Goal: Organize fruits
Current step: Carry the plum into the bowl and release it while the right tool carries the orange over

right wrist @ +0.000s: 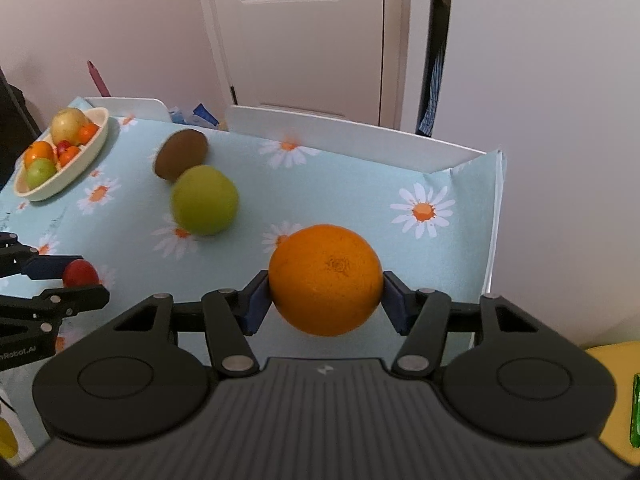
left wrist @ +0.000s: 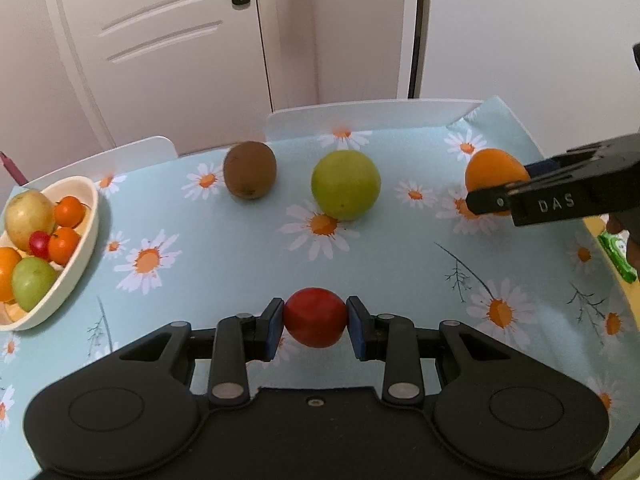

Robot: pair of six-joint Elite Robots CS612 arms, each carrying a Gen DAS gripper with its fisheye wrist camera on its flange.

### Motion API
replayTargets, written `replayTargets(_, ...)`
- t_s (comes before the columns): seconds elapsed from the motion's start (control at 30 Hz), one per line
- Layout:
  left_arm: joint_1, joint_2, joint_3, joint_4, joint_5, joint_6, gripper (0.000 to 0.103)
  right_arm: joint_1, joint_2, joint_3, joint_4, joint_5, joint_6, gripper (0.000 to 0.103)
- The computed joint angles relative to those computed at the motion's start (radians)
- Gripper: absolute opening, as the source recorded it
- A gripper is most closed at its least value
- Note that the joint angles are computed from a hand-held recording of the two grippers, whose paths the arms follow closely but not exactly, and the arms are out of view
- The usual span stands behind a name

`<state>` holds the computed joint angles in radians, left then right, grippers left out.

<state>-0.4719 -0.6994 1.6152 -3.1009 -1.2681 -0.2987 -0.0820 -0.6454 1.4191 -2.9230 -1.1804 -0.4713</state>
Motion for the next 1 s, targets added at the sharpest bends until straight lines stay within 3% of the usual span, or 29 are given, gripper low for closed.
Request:
replayTargets(0.23,-0.004,-0.054,0.07,-0.062,0.042,-0.027,0.037,0.01,-0.061,0.074,-0.043,0.05,0.003,0.073)
replayTargets(0.53,0.008,-0.126,0.168,-0.15,0.099,-0.037,0.037,0.052,-0.123,0.139,-0.074,0.097,-0.012,0.073)
replayTargets(0.77,0.05,-0.158,0.22,-0.215,0.099,-0.017,0.037,0.104,-0.15,0.158,-0.082,0.091,0.053,0.073)
replayTargets(1.0,0.114,-0.176,0.249,-0.254,0.078,0.019,0.037,0.175,-0.141,0.132,-0.108,0.042,0.127,0.073)
